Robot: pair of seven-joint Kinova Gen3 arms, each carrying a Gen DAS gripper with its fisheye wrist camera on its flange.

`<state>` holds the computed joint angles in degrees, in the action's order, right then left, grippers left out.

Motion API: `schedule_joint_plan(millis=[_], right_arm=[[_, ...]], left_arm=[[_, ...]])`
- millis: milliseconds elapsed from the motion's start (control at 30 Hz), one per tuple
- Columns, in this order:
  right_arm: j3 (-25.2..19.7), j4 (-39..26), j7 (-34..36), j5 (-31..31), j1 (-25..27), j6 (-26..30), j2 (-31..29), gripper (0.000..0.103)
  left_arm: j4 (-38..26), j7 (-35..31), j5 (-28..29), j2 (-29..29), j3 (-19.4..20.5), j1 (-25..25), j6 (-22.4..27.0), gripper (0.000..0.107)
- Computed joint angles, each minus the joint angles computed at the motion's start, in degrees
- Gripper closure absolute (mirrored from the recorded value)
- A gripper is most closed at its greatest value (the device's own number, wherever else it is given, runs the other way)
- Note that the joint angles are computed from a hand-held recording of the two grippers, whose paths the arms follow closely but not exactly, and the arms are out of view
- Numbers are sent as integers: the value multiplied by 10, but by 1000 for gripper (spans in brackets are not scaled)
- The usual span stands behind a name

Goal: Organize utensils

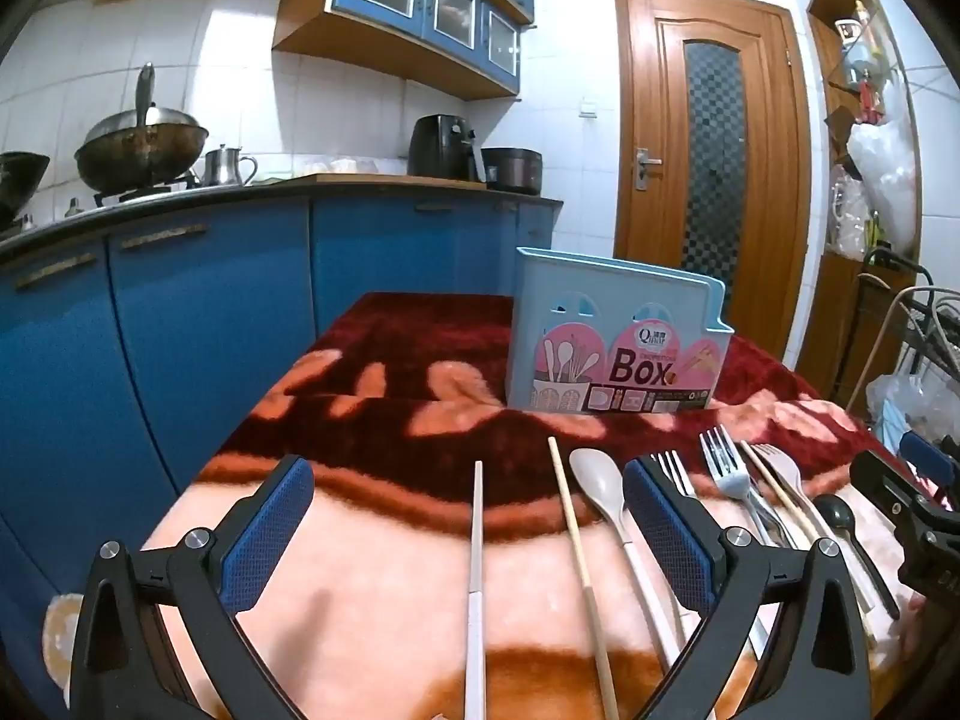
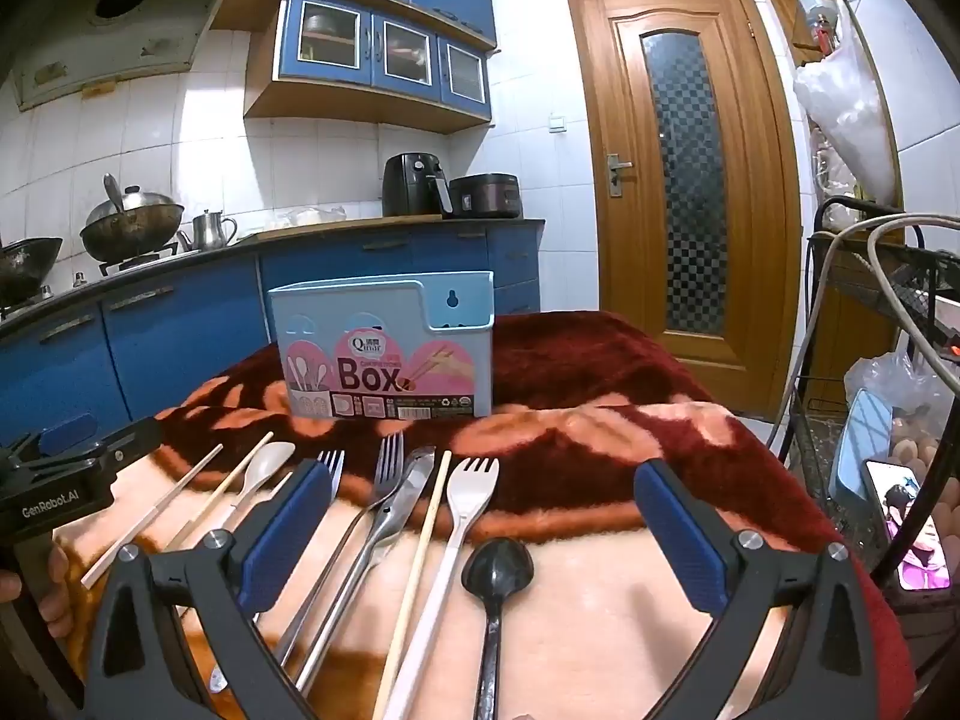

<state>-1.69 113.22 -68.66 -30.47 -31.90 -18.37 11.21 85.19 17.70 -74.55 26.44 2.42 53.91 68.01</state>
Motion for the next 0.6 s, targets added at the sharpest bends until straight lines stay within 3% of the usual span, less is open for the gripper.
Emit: schedule_joint_plan(millis=[600], right_arm=[[0,0,5,-5,-2,-1,1,0]], left_arm=[[13,22,-13,-1,5,5,7,5]])
